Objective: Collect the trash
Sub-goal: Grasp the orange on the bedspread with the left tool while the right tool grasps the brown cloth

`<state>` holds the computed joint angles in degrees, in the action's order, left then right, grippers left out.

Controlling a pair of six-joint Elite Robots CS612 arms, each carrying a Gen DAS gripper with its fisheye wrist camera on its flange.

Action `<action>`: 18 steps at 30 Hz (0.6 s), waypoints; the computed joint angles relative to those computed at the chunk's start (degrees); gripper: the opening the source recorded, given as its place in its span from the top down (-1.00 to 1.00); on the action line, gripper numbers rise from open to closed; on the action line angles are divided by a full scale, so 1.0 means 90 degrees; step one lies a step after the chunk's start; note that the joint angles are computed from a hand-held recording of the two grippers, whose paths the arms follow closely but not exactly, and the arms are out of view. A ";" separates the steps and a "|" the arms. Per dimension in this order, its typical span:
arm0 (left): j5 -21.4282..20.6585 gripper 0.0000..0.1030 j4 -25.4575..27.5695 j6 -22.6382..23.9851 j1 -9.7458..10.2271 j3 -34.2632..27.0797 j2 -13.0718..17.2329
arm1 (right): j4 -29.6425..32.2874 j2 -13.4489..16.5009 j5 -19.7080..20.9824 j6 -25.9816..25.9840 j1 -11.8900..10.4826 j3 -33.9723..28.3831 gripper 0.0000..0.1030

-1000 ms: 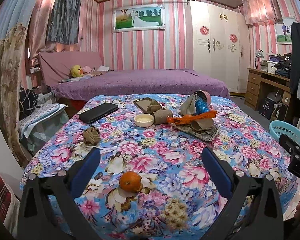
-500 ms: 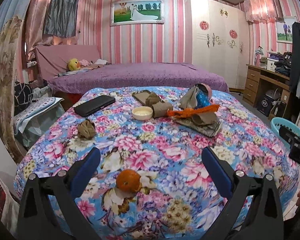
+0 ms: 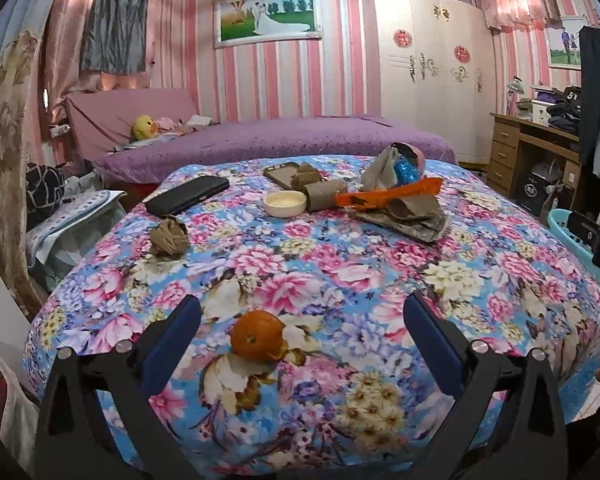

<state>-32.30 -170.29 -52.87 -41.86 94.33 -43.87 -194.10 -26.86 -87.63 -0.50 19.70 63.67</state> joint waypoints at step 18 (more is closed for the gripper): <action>-0.1375 -0.03 0.0842 -0.1171 0.0477 -0.0073 -0.0031 | 0.0789 0.0132 -0.0526 -0.0102 0.0080 -0.0340 -0.92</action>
<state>-44.67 -162.71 -63.41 -37.56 93.67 -44.15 -187.00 -25.67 -92.36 -1.42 20.42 60.61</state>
